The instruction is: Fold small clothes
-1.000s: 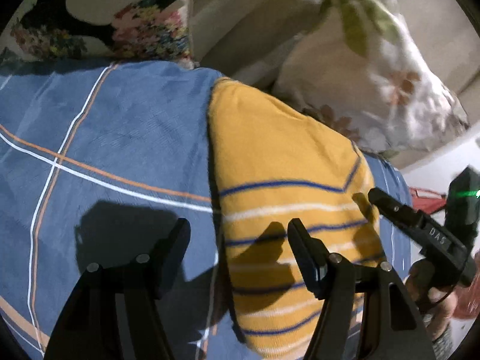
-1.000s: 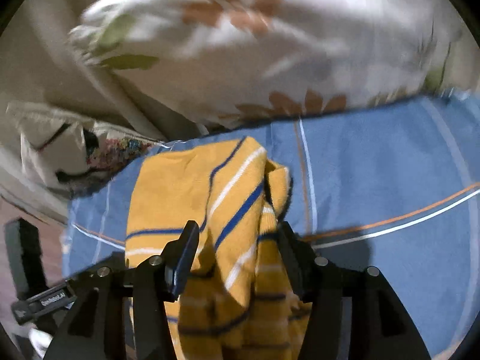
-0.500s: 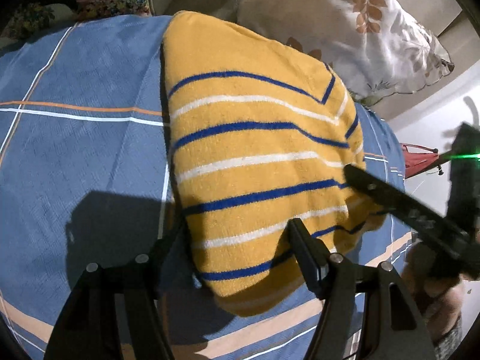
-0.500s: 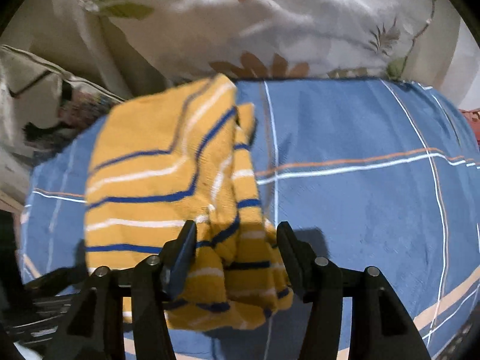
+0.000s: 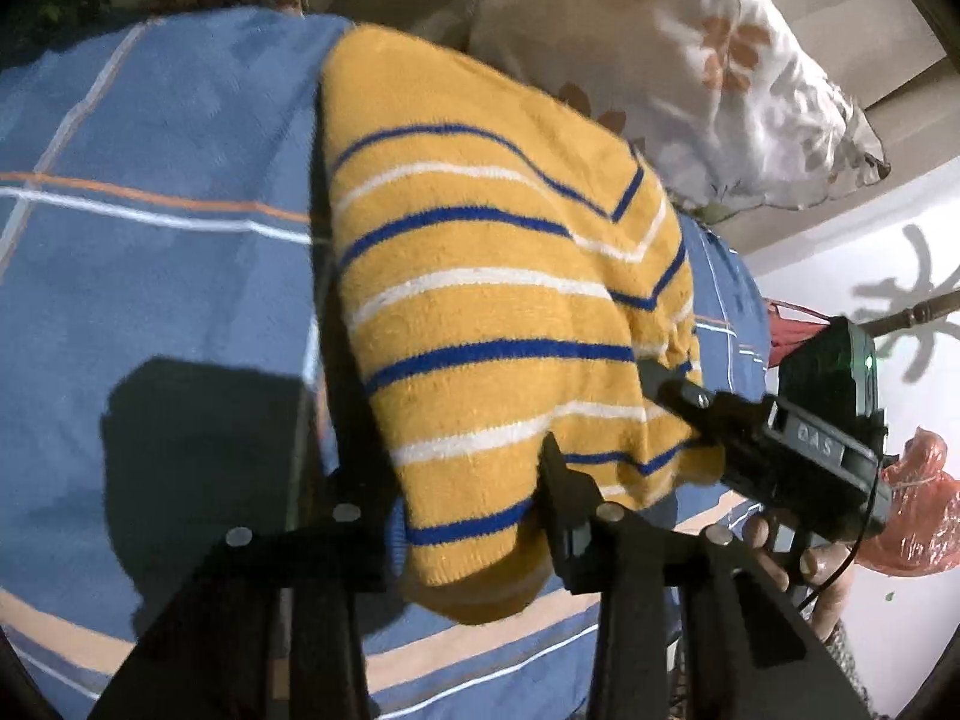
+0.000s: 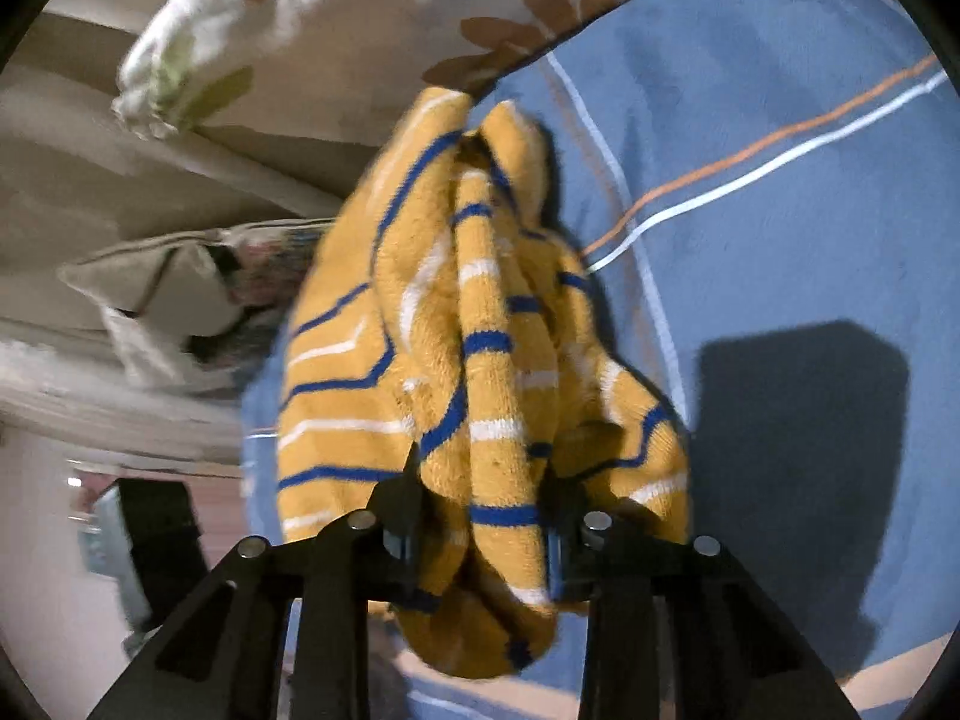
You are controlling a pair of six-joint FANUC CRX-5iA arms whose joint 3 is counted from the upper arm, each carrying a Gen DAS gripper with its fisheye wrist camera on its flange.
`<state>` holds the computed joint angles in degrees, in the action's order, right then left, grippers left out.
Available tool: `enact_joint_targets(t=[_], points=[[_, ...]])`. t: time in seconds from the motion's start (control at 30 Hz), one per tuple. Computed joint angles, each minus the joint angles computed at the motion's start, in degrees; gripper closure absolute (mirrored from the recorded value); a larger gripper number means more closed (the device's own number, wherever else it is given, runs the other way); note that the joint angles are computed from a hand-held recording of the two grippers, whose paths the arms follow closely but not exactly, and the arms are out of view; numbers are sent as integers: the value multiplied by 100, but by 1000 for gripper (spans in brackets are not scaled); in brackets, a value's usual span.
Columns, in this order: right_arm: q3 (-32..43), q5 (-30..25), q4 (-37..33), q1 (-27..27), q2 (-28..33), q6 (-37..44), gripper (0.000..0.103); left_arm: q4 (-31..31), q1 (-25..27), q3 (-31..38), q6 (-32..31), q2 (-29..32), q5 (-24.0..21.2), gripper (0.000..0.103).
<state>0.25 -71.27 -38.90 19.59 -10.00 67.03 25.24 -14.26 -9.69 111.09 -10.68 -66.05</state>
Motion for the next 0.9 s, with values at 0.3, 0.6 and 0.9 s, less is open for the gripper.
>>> enact_joint_targets(t=[0.3,0.6,0.9], points=[[-254,170,1319,563,-399,-799,47,-929,-416,566,352,116,-587,61],[34,509,1659,1294,-631,-390,47,-1537,-580,405,606,-624,-272,61],[-436,547,2520,1750,-721,-1420,55,-5867,-2809,1732,2261,-642,-944,30]])
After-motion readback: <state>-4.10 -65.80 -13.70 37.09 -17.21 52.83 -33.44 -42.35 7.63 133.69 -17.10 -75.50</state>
